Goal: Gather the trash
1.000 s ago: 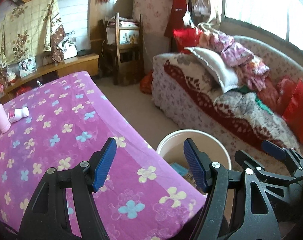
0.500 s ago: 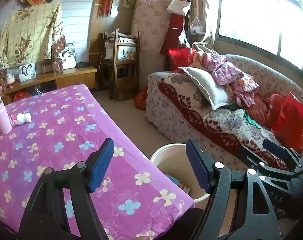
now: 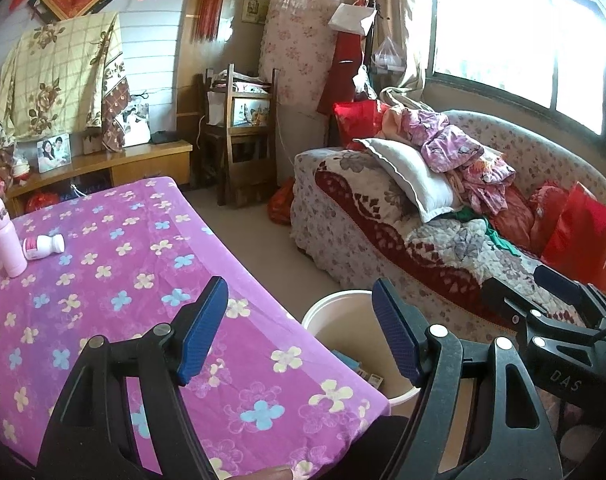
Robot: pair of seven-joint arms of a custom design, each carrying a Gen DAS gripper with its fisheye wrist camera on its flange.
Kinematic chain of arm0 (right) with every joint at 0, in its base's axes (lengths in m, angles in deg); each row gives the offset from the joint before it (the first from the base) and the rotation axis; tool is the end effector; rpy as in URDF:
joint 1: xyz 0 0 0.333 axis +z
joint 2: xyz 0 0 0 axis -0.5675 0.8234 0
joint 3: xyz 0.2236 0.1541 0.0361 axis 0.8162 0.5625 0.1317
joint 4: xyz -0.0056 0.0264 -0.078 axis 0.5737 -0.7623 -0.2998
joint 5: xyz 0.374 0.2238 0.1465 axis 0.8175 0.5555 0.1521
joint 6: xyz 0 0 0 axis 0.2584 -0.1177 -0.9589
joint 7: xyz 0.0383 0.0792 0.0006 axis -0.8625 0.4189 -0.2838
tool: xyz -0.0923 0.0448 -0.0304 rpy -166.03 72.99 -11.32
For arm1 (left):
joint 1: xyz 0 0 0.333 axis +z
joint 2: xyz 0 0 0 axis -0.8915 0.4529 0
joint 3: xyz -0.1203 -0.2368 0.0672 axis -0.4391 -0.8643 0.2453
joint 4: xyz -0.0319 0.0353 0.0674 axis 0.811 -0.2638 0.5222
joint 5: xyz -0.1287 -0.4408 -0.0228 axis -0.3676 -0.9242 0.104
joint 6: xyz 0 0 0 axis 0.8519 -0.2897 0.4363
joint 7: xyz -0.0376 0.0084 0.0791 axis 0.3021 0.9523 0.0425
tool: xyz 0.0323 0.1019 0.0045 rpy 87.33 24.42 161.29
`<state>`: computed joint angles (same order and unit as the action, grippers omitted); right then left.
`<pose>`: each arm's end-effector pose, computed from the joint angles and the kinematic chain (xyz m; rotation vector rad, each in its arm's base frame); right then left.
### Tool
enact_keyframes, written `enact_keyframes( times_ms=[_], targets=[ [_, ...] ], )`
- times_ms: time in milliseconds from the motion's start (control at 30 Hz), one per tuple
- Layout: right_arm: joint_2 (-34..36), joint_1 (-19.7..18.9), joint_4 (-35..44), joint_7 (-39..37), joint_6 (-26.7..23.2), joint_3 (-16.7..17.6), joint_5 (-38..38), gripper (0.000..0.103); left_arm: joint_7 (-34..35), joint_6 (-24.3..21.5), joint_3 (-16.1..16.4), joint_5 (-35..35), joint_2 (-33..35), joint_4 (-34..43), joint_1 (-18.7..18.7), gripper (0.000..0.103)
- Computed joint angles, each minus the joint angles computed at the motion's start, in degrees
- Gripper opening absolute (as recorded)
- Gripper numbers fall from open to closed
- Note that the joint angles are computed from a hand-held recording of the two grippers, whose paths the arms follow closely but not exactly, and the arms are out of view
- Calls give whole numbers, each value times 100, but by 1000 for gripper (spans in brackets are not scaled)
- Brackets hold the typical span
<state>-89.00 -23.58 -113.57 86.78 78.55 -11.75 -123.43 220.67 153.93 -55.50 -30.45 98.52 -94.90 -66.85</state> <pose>0.6147 0.1810 0.5302 -1.2001 1.9755 -1.1919 0.7202 -0.2722 0.5103 -1.1520 2.1182 -1.3719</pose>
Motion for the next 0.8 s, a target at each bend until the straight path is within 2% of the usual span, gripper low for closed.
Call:
enact_keyframes(
  times_ms=[800],
  targets=[
    [45, -8, 36, -150, 56, -23, 89, 92, -181, 20, 36, 200, 28, 15, -11, 74]
  ],
)
